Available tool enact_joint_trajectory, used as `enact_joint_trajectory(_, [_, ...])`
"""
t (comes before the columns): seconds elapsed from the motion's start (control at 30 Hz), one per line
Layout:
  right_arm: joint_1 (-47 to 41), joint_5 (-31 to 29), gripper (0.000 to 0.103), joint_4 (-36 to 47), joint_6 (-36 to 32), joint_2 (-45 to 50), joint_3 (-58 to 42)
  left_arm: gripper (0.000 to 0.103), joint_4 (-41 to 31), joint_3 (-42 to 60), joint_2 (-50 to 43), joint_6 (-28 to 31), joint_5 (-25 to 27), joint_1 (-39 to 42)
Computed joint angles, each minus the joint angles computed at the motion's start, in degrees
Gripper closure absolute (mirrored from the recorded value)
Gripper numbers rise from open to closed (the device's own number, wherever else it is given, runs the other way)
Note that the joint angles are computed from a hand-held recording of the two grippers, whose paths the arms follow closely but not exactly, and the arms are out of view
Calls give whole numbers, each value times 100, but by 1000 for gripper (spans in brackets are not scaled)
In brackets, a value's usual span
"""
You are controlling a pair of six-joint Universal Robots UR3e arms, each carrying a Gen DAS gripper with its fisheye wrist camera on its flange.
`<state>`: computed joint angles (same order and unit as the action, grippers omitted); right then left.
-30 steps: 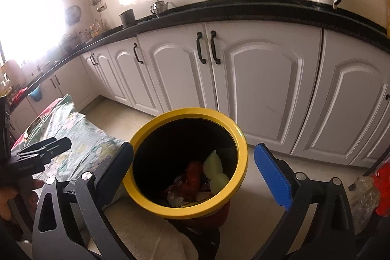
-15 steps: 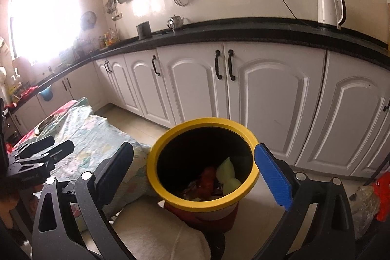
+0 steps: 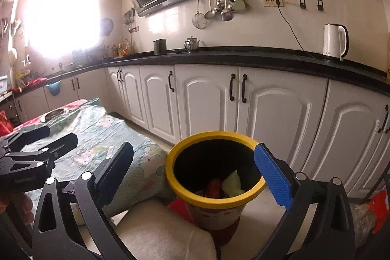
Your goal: Collect trash
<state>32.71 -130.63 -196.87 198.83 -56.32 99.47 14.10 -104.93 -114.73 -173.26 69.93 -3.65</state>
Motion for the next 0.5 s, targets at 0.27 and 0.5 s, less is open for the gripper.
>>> enact_joint_trajectory(0.27, [71, 89, 6, -223, -230, 336, -172, 11, 91, -201, 91, -173, -60, 179])
enact_joint_trajectory(0.5, [143, 44, 6, -498, -448, 470, -247, 11, 92, -274, 144, -208, -106, 235])
